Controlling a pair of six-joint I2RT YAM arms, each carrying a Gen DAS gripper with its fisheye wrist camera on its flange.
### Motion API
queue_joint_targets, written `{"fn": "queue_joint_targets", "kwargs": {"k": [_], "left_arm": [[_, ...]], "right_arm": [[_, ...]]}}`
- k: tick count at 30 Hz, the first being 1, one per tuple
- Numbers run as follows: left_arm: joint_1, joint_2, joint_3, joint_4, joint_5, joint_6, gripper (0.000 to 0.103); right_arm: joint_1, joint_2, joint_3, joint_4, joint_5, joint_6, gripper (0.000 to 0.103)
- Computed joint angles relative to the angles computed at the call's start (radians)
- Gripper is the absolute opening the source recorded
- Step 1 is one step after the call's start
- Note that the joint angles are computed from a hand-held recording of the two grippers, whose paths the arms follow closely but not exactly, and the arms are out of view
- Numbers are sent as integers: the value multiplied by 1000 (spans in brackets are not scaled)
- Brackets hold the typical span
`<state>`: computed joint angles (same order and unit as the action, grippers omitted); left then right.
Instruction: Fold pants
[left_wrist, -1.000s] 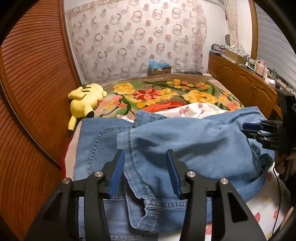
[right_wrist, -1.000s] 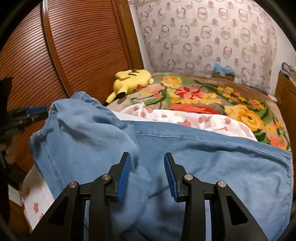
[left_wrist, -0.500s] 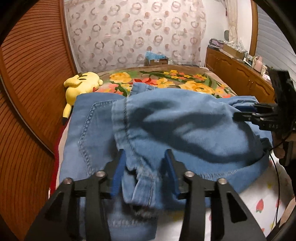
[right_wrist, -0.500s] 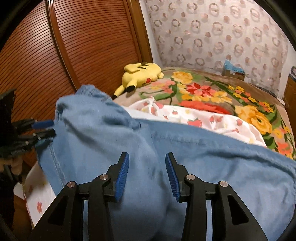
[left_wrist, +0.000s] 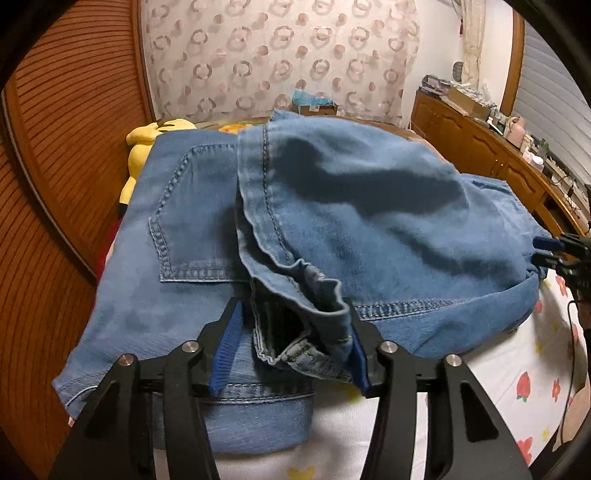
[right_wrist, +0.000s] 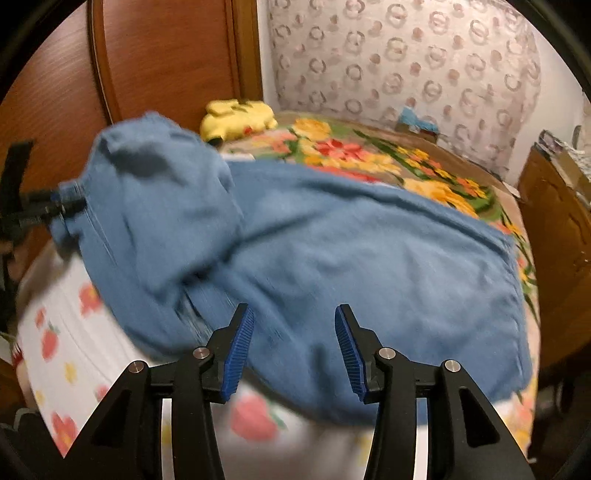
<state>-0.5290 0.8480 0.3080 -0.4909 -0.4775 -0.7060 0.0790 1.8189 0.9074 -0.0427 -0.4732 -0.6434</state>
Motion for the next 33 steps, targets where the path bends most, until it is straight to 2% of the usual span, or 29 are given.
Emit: {"fn": "queue_joint_targets", "kwargs": {"k": [4,7,10,11,12,18,25,28,30,32,33], "left_arm": [[-18,23,1,11,-8,-10,65],[-50,55,0,16,-30,-28,66],[-46,26,-17,26,-38,-33,66],[-55,23,-18,23,-48,-43,61],[-61,15,-21,25,-46,-45,51],[-179,1,9,-39,-125,-122,30],[-170,19,23,-42,-128,-112,29],[-154,3,18,-33,-119,-88,20],[-136,-3,19,-23,-112,-62,17],[-143,-4,28,-27,-121,-65,15],[-148,-11,37,-39,-131,-69,15]], "right_arm": [[-11,-2,-43,30,28,-18,48],[4,-1,-55,45,33,-5,48],[15,12,-42,41,37,0,48],[13,10,-38,33,35,-3,48],[13,10,-41,37,34,-3,48],[-12,3,-58,40,13,-45,48],[-46,-34,-91,15,-31,-90,48],[-50,-41,-105,-6,-41,-128,48],[-34,-32,-125,46,27,-117,48],[-45,-13,-109,48,10,-96,48],[-54,-2,-95,36,-8,-93,42]]}}
